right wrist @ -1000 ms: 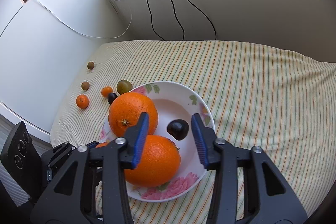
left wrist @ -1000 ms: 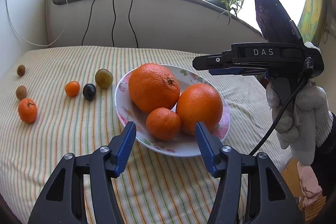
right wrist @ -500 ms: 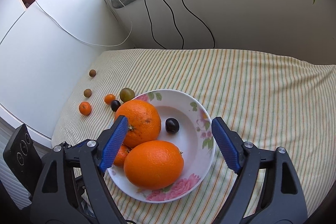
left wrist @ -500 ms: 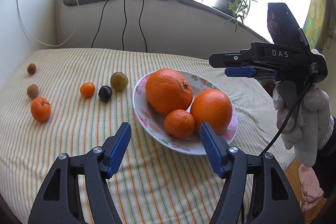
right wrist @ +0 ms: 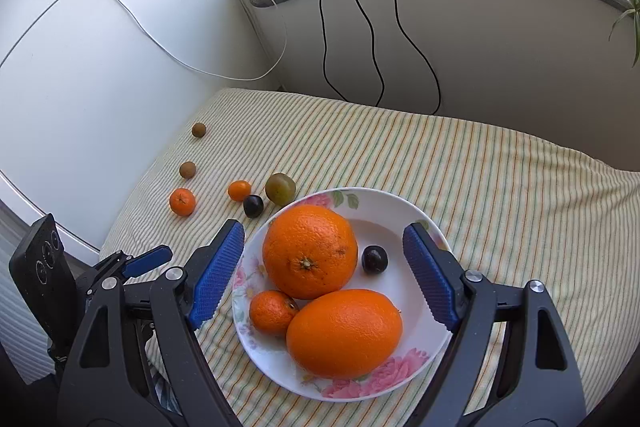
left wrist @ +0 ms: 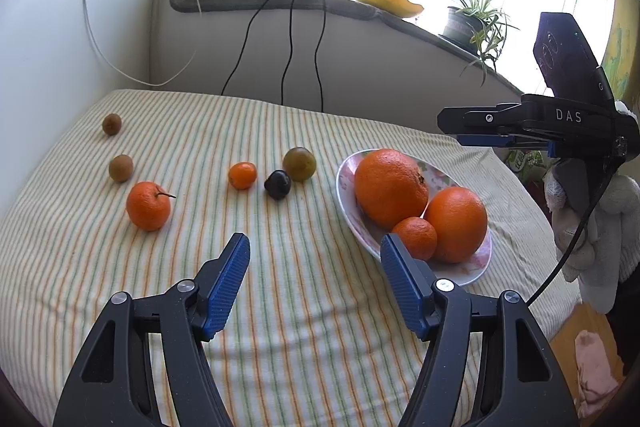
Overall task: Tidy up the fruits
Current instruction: 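Withdraw both tools from the plate toward the remaining small fruits, then grasp the stemmed tangerine with the left tool while the right tool grasps the olive-green fruit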
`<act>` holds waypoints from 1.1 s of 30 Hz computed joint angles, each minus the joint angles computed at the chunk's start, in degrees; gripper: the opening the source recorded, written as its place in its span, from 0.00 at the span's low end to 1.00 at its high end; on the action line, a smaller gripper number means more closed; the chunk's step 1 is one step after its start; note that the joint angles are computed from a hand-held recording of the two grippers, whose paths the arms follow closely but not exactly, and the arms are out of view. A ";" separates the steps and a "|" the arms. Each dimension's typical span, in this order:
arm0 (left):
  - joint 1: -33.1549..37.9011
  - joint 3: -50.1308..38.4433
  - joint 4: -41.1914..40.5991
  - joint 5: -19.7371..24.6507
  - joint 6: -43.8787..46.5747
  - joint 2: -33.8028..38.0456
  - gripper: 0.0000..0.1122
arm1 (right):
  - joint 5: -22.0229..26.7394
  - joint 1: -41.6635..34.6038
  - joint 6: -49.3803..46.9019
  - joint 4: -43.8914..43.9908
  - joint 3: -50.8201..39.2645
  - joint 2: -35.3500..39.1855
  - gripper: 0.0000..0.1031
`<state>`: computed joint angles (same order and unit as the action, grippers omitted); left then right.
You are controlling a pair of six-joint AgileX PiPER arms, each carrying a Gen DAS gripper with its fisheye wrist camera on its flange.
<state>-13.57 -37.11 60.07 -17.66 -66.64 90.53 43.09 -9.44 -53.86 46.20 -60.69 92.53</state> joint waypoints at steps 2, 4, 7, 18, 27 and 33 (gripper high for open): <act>2.26 0.42 1.36 -0.83 -0.58 -0.23 0.60 | -0.37 1.61 1.47 -1.02 -1.00 0.48 0.82; 4.17 0.93 2.03 -1.33 -0.59 -0.56 0.60 | -0.52 3.23 3.01 -2.03 -2.44 1.34 0.82; 7.33 1.07 3.83 -2.08 -1.43 -0.48 0.60 | 0.08 5.49 5.63 -3.59 -5.10 3.39 0.82; 14.47 -4.17 13.22 -2.00 -6.59 4.11 0.60 | 3.85 12.57 15.96 -10.49 -16.55 13.77 0.76; 13.93 -9.11 21.97 -0.55 -12.71 8.00 0.49 | 7.16 16.49 26.06 -17.98 -26.23 22.14 0.51; 13.68 -11.58 26.94 -0.63 -16.26 10.39 0.45 | 7.30 19.01 30.75 -23.57 -29.78 25.41 0.48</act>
